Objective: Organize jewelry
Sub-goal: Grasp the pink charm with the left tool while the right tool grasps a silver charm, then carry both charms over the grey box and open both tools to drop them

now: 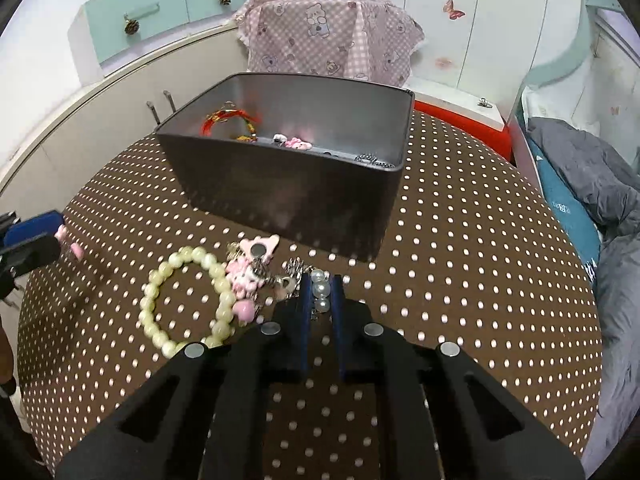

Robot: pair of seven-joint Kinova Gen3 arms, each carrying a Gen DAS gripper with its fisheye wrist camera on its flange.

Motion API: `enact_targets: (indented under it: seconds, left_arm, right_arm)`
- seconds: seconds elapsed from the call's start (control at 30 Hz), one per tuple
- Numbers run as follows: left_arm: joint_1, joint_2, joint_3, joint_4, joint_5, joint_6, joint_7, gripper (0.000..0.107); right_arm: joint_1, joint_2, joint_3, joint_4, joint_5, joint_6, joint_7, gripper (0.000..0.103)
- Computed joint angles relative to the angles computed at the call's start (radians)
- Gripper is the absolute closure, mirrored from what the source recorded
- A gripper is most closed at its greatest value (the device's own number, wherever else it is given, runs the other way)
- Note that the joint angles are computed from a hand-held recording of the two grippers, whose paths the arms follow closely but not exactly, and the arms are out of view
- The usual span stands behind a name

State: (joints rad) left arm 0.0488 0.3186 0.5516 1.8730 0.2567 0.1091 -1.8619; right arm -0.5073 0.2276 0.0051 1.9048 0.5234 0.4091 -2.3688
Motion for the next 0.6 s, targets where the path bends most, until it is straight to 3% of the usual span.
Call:
enact_targets:
  seconds: [0.13, 0.4, 0.6]
  left_arm:
    - [-0.069, -0.009, 0.066, 0.012, 0.013, -0.009, -0.017, 0.081]
    - [-0.078, -0.042, 0.067, -0.002, 0.021, -0.005, -0.015, 0.081]
    - [-0.022, -0.086, 0.003, -0.029, 0.038, 0.019, -0.019, 0.081]
  right_arm:
    - [0.068, -0.062, -0.041, 0.067, -0.103, -0.089, 0.082, 0.095]
    - [0.157, -0.197, -0.11, 0.102, -0.302, -0.123, 0.287, 0.095]
    - [0.17, -0.278, -0.162, 0.06, -0.265, -0.084, 0.267, 0.095]
